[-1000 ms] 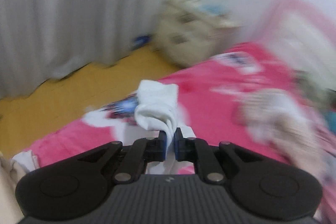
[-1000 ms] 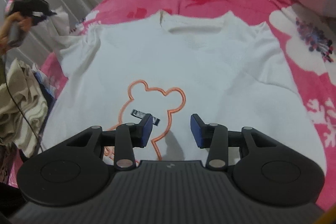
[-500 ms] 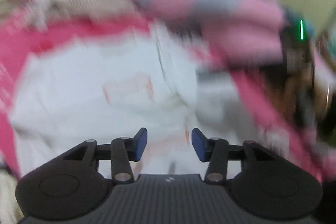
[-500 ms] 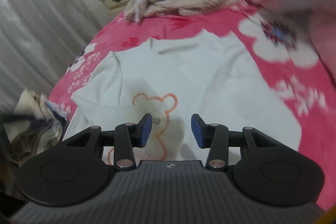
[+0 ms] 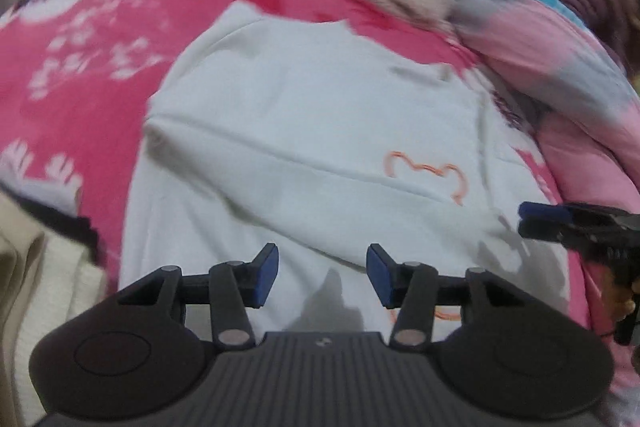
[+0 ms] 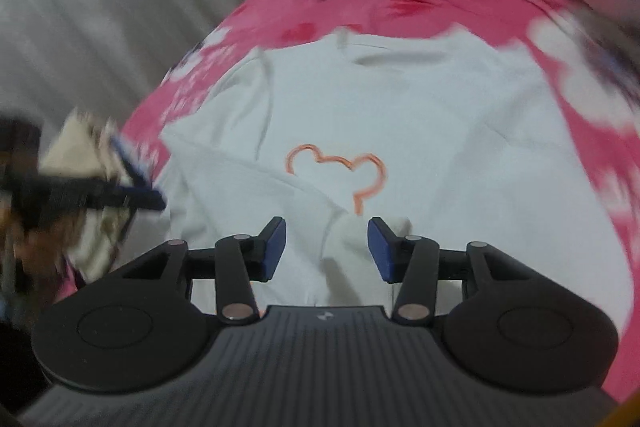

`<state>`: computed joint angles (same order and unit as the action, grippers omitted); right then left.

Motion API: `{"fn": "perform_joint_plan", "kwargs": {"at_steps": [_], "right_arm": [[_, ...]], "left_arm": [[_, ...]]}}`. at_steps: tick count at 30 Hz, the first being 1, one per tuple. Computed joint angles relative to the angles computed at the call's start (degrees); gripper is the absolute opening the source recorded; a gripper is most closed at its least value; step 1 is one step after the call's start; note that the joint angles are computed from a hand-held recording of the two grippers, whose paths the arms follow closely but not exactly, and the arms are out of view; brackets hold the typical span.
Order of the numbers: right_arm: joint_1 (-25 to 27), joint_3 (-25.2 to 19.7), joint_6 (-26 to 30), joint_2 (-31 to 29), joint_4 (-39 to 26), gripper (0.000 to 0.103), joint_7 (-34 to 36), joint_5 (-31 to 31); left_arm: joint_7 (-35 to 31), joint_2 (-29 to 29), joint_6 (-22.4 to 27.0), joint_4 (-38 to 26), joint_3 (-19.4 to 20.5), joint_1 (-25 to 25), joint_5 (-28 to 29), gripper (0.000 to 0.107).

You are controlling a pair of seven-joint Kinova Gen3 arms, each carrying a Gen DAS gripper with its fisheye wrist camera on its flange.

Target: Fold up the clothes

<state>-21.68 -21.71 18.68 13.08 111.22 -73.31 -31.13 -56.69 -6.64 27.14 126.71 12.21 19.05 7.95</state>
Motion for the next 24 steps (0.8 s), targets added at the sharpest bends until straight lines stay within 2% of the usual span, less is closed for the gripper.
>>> {"fn": "perform_joint_plan", "kwargs": {"at_steps": [3, 6, 8, 10, 11, 12, 13, 15, 19, 22, 24], "right_arm": [[-3.6, 3.5, 4.2, 3.4, -5.5, 0.050, 6.9, 3.8], [-2.8, 3.2, 11.2, 8.4, -12.7, 0.050, 13.3, 4.1], [-1.5, 0.9, 15.8, 12.3, -18.0, 0.050, 14.9, 7.1], [-2.2, 0.2, 20.5, 16.2, -23.0, 0.048, 12.9, 11.7], [-3.9, 1.2, 22.8, 17.7, -25.4, 0.045, 11.1, 14.0], [-6.5, 3.2, 25.1, 18.6, -27.3, 0.025, 10.3, 16.3], [-8.3, 4.8, 26.7, 18.8, -28.3, 0.014, 10.5, 17.6], [-8.9, 5.2, 27.0, 17.5, -28.0, 0.003, 11.4, 17.5], [-4.0, 0.9, 22.6, 11.2, -21.6, 0.003, 16.1, 9.7], [-1.9, -1.5, 23.9, 6.0, -18.2, 0.003, 20.7, 3.3], [-2.7, -1.9, 25.9, 3.0, -16.2, 0.003, 21.7, 0.5]], "left_arm": [[-0.9, 0.4, -1.4, 2.1, -0.6, 0.0, 0.9, 0.048], [-0.1, 0.7, -2.2, 3.4, 0.3, -0.1, -1.0, 0.048], [0.5, 1.0, -2.6, 4.0, 0.6, -0.1, -1.9, 0.048], [1.0, 1.2, -2.9, 4.6, 0.6, 0.0, -2.4, 0.048], [0.5, 1.2, -3.3, 5.1, 0.3, 0.1, -2.0, 0.048], [0.0, 1.0, -3.7, 5.6, 0.1, 0.2, -1.7, 0.048], [-0.2, 0.8, -3.9, 5.9, 0.0, 0.2, -1.7, 0.048], [-1.1, 0.5, -4.6, 6.6, -0.5, 0.3, -0.7, 0.048], [-3.3, -0.7, -4.6, 7.4, -1.7, 0.4, 2.2, 0.048], [-3.9, -2.7, -4.0, 8.3, -1.9, 0.1, 3.3, 0.048], [-3.2, -4.7, -3.3, 9.0, -1.3, -0.6, 2.9, 0.048]]}}
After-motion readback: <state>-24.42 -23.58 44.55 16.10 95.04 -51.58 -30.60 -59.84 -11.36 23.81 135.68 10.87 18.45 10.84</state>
